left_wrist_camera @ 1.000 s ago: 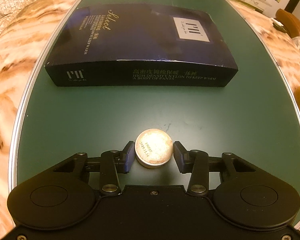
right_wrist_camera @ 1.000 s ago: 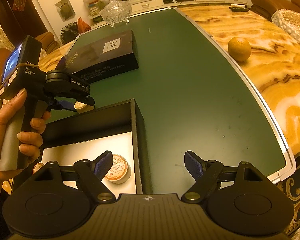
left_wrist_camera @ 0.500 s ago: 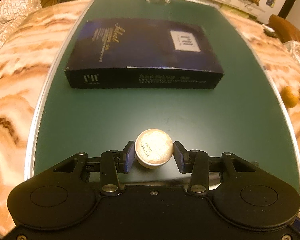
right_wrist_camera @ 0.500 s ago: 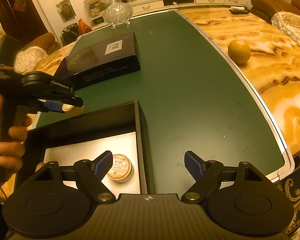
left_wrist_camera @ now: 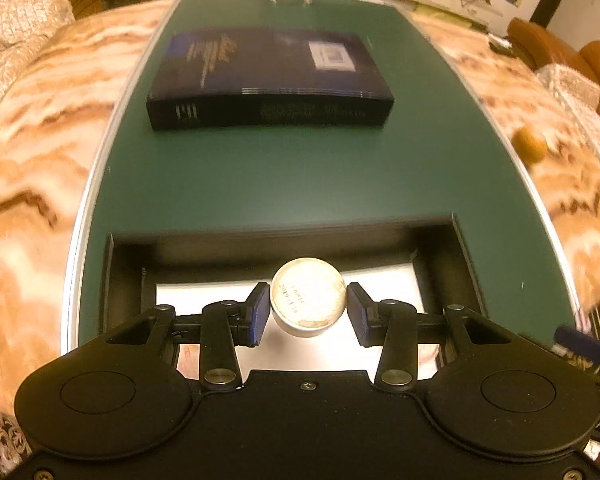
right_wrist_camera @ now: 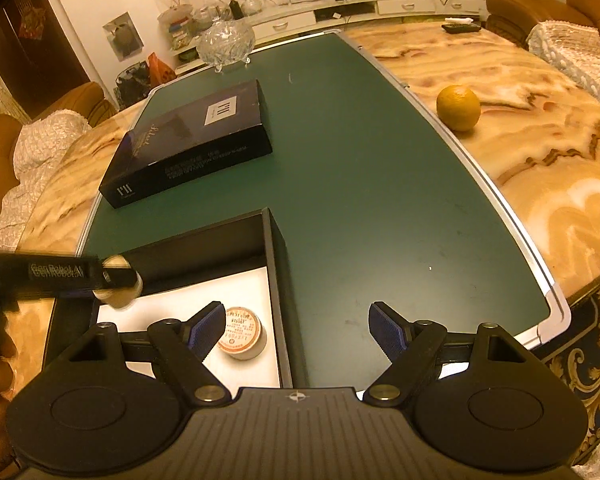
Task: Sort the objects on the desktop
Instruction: 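Place the white-lidded tin between the other tins in the tray, open left gripper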
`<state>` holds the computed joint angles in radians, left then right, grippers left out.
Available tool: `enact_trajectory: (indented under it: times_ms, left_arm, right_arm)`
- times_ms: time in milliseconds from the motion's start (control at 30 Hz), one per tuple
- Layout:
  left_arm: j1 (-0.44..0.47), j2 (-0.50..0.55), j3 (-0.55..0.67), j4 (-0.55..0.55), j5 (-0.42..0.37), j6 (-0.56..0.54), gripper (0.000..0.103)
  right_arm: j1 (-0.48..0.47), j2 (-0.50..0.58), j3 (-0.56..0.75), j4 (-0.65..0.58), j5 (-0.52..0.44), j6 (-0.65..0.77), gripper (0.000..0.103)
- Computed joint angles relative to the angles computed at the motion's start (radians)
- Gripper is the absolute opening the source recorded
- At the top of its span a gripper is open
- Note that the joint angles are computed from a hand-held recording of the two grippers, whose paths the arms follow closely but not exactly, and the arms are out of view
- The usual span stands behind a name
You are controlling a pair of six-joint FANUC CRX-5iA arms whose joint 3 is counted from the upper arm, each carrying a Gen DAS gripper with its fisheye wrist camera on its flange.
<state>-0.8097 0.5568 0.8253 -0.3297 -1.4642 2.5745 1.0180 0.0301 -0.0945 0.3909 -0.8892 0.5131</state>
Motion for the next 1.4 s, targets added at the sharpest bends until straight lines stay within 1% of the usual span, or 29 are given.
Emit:
enact_trajectory:
  times_ms: [100,300,467,733,967,1067,1133,1167,1233,1267,1333,1400]
  left_arm:
    - [0.002,-0.002,-0.037,0.034,0.021,0.011,0.041]
    - [0.0,0.012,-0.064,0.068,0.036,0.016,0.041]
    - [-0.002,0.028,-0.06,0.069,0.025,0.014,0.041]
    - [0.001,0.026,-0.073,0.065,0.029,0.019,0.041]
    - [0.01,0.023,-0.093,0.09,0.044,0.008,0.042]
    - [0.004,0.021,-0.091,0.074,0.03,0.015,0.051]
    - [-0.003,0.02,-0.081,0.056,0.012,0.02,0.063]
    - [-0.007,0.017,-0.081,0.048,0.007,0.023,0.065]
    - [-0.013,0.0,-0.091,0.039,0.002,0.04,0.073]
    - [-0.017,-0.008,-0.096,0.035,-0.003,0.05,0.076]
    - [-0.027,-0.023,-0.098,0.022,-0.023,0.071,0.086]
    - [-0.044,-0.034,-0.088,0.003,-0.068,0.097,0.088]
  right_arm:
    - [0.007,-0.009,-0.008,0.004,-0.004,-0.004,0.082]
    - [0.013,-0.018,-0.016,0.011,-0.014,-0.011,0.082]
    - [0.015,-0.021,-0.019,0.013,-0.019,-0.013,0.082]
    - [0.015,-0.014,-0.015,0.007,-0.023,-0.008,0.082]
    - [0.021,-0.01,-0.011,0.005,-0.03,-0.004,0.082]
    - [0.025,-0.011,-0.011,0.01,-0.035,-0.007,0.082]
    - [0.027,-0.011,-0.008,0.012,-0.038,-0.009,0.082]
    - [0.028,-0.01,-0.007,0.013,-0.041,-0.009,0.082]
    - [0.031,-0.011,-0.005,0.015,-0.043,-0.011,0.083]
    - [0.033,-0.011,-0.004,0.017,-0.044,-0.012,0.084]
    - [0.039,-0.011,-0.001,0.023,-0.046,-0.012,0.086]
    - [0.048,-0.009,0.004,0.029,-0.049,-0.008,0.087]
